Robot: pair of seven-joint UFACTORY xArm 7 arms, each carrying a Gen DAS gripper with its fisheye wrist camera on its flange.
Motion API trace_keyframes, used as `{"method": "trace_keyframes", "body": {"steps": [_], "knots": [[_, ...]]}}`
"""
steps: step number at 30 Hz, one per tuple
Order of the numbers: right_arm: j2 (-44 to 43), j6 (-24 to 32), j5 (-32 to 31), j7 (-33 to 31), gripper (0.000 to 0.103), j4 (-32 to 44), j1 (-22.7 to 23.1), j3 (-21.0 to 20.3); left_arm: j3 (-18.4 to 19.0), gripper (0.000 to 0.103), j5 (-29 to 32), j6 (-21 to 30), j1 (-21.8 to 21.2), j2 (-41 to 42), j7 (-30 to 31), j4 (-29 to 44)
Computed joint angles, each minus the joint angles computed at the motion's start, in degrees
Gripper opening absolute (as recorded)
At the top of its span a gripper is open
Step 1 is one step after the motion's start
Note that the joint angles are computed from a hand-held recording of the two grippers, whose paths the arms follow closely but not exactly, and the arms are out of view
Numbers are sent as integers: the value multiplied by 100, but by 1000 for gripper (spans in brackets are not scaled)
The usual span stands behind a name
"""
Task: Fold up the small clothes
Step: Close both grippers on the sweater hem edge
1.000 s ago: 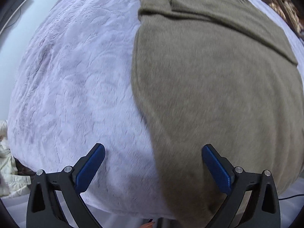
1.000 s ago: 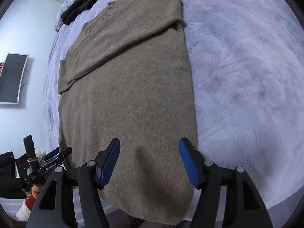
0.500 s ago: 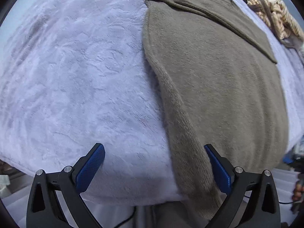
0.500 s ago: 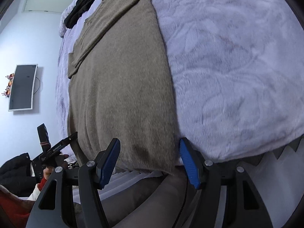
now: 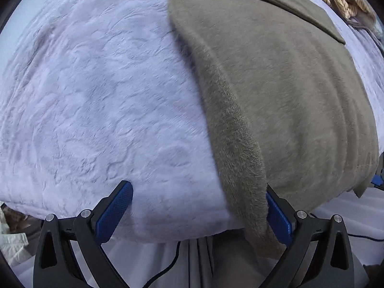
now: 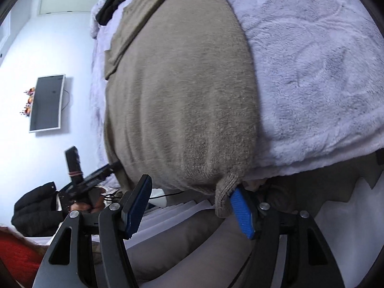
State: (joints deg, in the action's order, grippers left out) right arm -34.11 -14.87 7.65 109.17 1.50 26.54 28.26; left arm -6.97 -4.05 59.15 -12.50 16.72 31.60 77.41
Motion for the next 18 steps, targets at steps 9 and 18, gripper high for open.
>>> {"method": "trace_keyframes", "body": {"steps": [9, 18], "knots": [[751, -1271, 937, 473, 69, -201, -836, 1455, -59, 103, -1113, 1314, 397, 295, 190, 635], [1852, -2262, 1621, -16, 57, -83, -803, 1446, -81, 88, -885, 1677, 61, 365, -209, 924]]}}
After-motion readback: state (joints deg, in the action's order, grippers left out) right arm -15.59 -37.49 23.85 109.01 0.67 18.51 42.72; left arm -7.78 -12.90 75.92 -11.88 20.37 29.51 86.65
